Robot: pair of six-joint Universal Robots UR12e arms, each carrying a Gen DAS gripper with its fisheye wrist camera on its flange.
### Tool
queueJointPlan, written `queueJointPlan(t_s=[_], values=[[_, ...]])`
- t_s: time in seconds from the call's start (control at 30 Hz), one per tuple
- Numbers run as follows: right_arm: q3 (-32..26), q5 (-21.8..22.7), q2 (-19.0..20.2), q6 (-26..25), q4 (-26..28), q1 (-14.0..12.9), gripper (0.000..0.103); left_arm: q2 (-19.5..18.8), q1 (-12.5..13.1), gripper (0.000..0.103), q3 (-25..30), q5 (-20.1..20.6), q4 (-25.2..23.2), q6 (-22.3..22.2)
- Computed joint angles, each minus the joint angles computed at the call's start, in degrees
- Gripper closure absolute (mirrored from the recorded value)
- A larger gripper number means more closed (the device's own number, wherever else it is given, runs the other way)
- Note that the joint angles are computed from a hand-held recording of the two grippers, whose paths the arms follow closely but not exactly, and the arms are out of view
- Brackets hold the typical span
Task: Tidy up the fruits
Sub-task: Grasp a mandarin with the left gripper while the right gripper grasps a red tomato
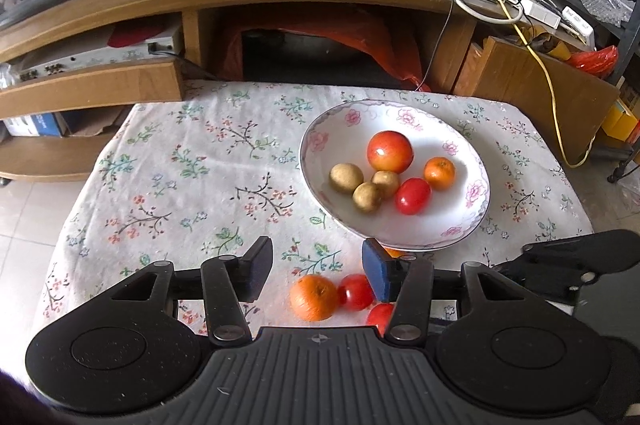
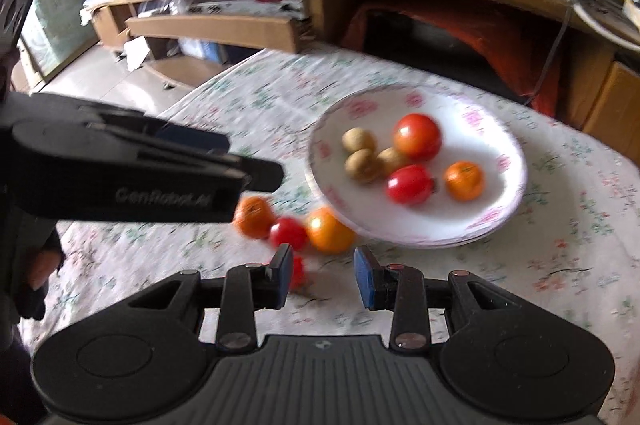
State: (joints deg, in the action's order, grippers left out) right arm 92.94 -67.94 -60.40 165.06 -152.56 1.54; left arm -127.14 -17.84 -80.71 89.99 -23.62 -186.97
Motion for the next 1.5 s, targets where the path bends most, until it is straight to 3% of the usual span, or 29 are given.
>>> queueJointPlan(t_s=[0.5,0.67,0.8,0.97,1.37,1.5], values=[[-2.1,1.9,2.3,-1.7,4.3,1.1,0.072,-0.4,0.7,0.043,0.2,-1.5,-3.2,0.1],[-1.9,1.7,1.9,-2.2,5.1,0.8,0.073,-0.3,1.3,0.047,-0.1,-3.2,-4.0,-1.4],[-1.5,1.1,1.5,-2.2,5.1,0.6,0.073,-0.4,1.4,0.052,0.1,-2.2,-4.8,-2.9],[-1.2,0.8,1.4,-1.6,4.7,0.3,0.073,-1.1,1.5,0.051,1.2,-2.9,-6.1,-4.4],[-1.2,0.9,1.4,-1.6,5.1,0.1,0.073,-3.2,1.1,0.05,3.5,-4.2,-7.3,-4.1],[-1.2,0.8,1.4,-1.5,5.0,0.1,0.073,-3.1,0.8,0.057,3.6,-3.8,-8.0,-3.7]])
